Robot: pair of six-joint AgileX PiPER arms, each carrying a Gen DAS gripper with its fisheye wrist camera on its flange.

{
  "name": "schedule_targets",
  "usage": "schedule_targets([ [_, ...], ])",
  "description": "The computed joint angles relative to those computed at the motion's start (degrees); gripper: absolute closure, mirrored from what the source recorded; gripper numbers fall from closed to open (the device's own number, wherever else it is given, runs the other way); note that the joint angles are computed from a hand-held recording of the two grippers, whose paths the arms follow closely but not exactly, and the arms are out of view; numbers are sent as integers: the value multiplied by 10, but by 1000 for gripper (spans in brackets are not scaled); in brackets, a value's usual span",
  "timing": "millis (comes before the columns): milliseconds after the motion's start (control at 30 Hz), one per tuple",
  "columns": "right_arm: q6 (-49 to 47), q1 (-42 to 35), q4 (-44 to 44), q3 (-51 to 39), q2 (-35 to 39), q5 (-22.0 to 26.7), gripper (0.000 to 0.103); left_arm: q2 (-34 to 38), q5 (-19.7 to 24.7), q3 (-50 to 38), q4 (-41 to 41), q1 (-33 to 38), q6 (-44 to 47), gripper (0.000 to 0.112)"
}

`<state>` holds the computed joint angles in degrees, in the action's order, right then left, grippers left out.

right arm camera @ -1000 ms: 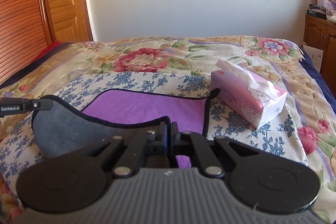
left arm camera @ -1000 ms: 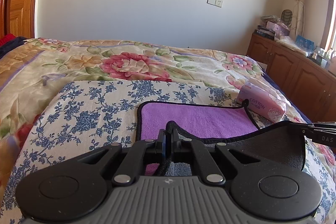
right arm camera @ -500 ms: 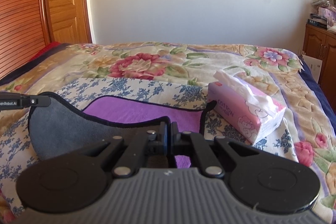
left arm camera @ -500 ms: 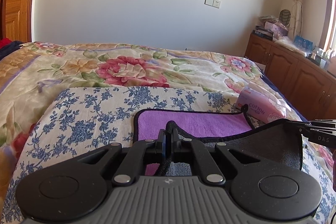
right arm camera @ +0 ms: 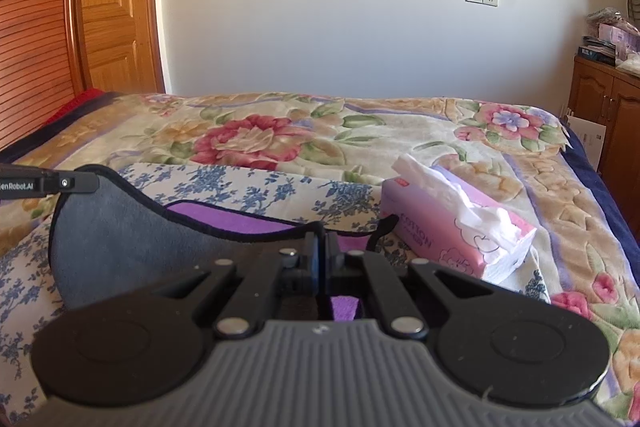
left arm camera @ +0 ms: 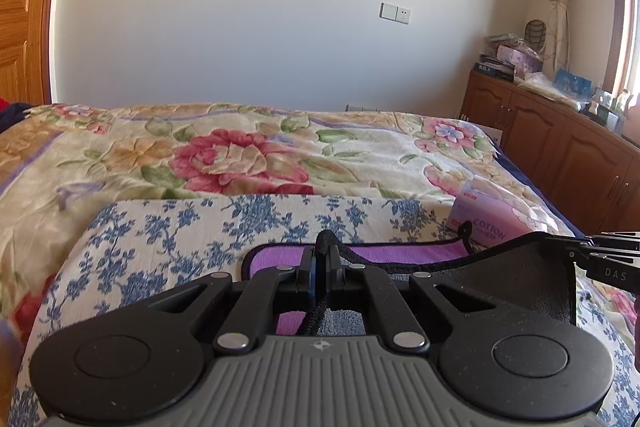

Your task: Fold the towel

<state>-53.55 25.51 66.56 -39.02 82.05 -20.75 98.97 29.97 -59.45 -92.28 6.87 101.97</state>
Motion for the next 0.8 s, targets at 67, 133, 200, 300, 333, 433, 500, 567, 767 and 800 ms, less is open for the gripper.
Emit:
schedule_targets([
  [67,2,-6,-7,-5,5,0,100,5,-4,-6,-6,-6,4,107],
  [133,2,-12,-14,-11,11,2,100,11,-6,-12,-7,-10,3,107],
  [200,10,-17,-27,-16,18,1,100,18,-9,-19,-7,-13,2,107],
  [300,45,-28,-69,-21,27,3,100,25,-15,-26,-16,-18,10,107],
  [333,61,-31,-87,-22,29,3,100,26,-19,-27,-20,-20,12,107],
  [433,79,-38,-111,-30,41,3,100,34,-25,-39,-20,-23,13,107],
  [500,93,-41,-126,-35,48,3,100,38,-28,-46,-21,-24,15,107],
  [567,109,-44,-144,-38,54,2,100,44,-31,-54,-24,-26,18,107],
  [767,127,-54,-170,-58,77,4,100,63,-43,-77,-39,-31,31,107],
  [800,134,-57,-178,-62,81,4,100,67,-45,-80,-45,-31,37,107],
])
